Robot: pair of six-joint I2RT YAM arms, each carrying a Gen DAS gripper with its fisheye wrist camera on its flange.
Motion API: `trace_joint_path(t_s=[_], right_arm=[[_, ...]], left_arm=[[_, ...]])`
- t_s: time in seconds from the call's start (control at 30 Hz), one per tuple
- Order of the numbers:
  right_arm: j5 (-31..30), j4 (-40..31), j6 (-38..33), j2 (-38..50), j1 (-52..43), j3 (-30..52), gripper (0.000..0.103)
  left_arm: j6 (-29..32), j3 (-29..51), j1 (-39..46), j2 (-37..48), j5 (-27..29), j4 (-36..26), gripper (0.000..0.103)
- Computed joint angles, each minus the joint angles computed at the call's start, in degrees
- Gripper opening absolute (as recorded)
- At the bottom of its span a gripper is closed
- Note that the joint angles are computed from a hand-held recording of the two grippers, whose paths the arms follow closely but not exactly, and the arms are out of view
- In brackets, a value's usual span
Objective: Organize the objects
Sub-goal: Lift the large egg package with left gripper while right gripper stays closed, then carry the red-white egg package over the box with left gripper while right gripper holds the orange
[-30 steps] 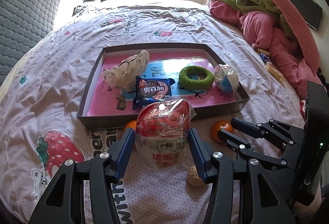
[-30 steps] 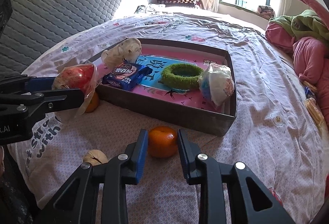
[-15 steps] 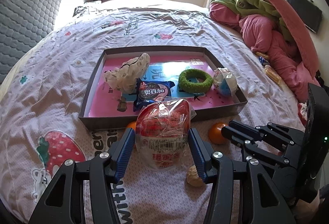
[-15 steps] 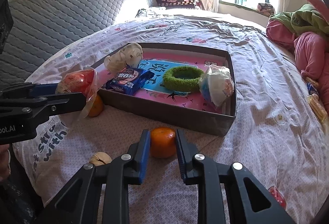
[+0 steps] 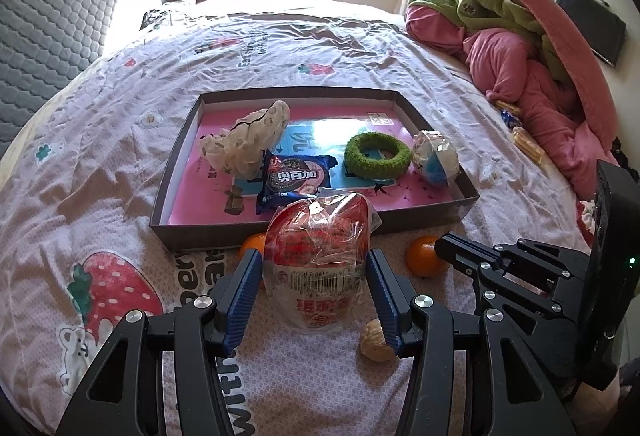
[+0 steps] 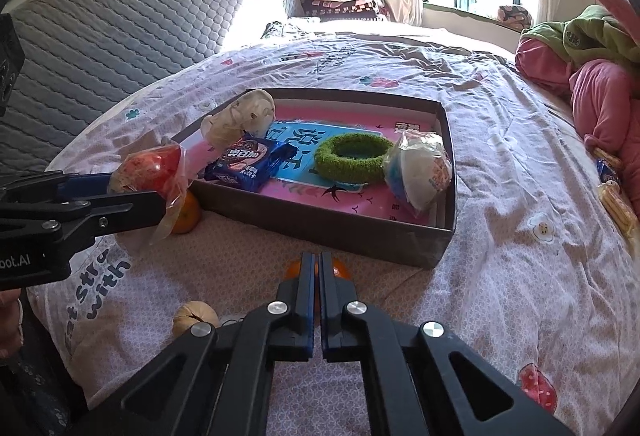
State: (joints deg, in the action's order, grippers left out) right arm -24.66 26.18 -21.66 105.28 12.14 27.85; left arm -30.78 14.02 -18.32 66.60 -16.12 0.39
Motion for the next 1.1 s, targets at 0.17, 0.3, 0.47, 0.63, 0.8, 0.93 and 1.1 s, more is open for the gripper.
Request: trace_joint_path(t_s=[0.17,0.3,0.47,0.63,0.8,0.93,1.1], right_arm=[[-0.13,-0.29,-0.17,-0.41,-0.34,-0.14,0.001],[-0.47,0.23,-0.17,-1.34,-0.53,-0.89,0.001],[-2.28,0.47,0.12,-3.63,-1.40,-2.29,0.001],[-3.68,-0.26,1.08,-6.79,-1.93,-3.47,0.001],[-3.98,-1.15,1.95,-9.53,-1.77,-4.17,0.001],[-3.95,-1.90,2.94,-11.92,-1.50,-4.40,0.001],[-3.92,-3.19,4.17,-14.67,-0.92,-4.03,0.001]], left_arm=[[0.03,0.07,-0.15,-0.49,-0.19,-0.25,0.055],[-0.26,0.03,-0.50,-1.33,-0.72,-0.95,0.055],[-0.39,0.03,-0.52,-3.13,-0.93,-2.22,0.055],[-0.64,0.32,-0.89,-5.20,-1.39,-3.94,0.055],[-0.99,0.41,-1.48,-7.65,-2.30,-5.99,0.055],[-0.93,0.60,-1.60,-9.59,-3.01,-7.45,0.055],[-0.89,1.00,-1.71,-11.27,-3.79,-8.98,0.055]])
